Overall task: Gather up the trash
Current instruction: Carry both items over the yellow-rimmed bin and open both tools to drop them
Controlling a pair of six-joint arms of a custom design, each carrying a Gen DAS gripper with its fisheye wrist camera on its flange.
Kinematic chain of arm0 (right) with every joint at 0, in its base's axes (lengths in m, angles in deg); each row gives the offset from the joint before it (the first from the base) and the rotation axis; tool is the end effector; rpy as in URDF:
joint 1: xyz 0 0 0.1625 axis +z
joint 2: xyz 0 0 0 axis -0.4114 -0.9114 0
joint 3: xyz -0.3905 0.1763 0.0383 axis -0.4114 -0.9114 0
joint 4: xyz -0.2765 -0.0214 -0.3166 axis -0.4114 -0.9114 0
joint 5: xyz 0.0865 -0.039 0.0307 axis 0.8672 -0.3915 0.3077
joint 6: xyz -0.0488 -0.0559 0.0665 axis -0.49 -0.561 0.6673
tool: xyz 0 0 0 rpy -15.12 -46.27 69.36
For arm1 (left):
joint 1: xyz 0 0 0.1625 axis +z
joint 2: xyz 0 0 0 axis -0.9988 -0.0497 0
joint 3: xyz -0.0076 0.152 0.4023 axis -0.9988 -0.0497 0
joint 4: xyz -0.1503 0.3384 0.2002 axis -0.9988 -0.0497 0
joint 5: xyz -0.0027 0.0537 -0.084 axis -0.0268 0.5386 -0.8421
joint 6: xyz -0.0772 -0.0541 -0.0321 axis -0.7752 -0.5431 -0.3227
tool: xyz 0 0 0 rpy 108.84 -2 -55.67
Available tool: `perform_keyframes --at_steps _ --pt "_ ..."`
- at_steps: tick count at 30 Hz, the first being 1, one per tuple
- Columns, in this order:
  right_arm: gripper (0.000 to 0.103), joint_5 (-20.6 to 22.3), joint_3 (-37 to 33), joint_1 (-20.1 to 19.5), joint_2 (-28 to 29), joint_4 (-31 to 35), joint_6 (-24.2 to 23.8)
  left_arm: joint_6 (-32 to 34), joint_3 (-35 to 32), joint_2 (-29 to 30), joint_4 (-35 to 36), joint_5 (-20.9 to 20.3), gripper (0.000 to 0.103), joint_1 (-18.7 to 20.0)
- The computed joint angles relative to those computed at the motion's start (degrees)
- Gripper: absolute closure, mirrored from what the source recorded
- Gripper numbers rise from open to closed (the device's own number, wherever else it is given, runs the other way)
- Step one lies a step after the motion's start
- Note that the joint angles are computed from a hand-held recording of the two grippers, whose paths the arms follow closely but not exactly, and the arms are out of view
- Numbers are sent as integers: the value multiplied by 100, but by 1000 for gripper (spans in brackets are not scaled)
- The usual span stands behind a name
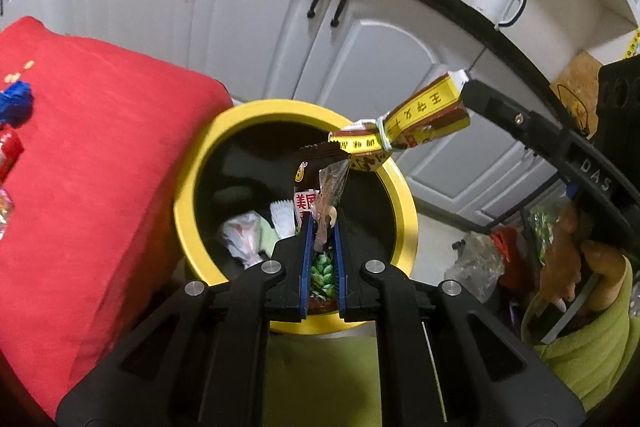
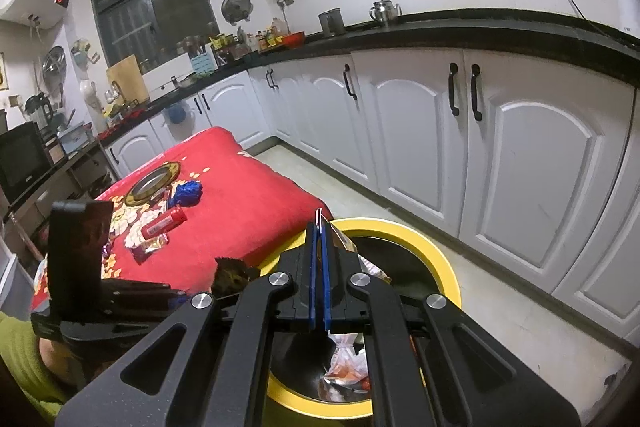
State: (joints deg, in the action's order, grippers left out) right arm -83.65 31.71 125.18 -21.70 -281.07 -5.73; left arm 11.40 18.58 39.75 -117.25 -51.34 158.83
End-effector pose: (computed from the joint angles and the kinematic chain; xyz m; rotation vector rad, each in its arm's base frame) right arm 0.1973 -0.6467 0.0752 -0.0327 -2.0920 1.4698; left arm -0.1306 -0.8293 0.0888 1.5276 2.7015 -0.0314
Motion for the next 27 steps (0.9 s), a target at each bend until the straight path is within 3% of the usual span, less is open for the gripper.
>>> perform_keyframes --at_steps 8,10,11,13,14,16,18,22,27 --pt "100 211 236 -151 -172 114 227 27 -164 237 241 114 94 -35" --pt "97 254 219 -197 -181 291 322 25 -239 295 229 192 68 -35" --pt "95 261 189 -215 -177 383 387 -19 -279 321 192 236 62 -24" --pt "67 355 207 -284 -204 500 660 -102 -326 337 192 297 56 -10" --pt "62 413 225 -317 -214 512 790 -112 -344 333 165 343 53 1" --pt "62 475 236 -346 -217 531 884 -108 -301 288 31 400 35 14" --pt "62 370 203 -344 -186 535 917 -158 -248 222 -115 382 25 43" --pt "56 275 186 -313 -156 472 975 -255 -204 133 -290 376 11 80" --pt "44 135 115 -237 -108 332 914 -201 18 -62 -701 399 11 88"
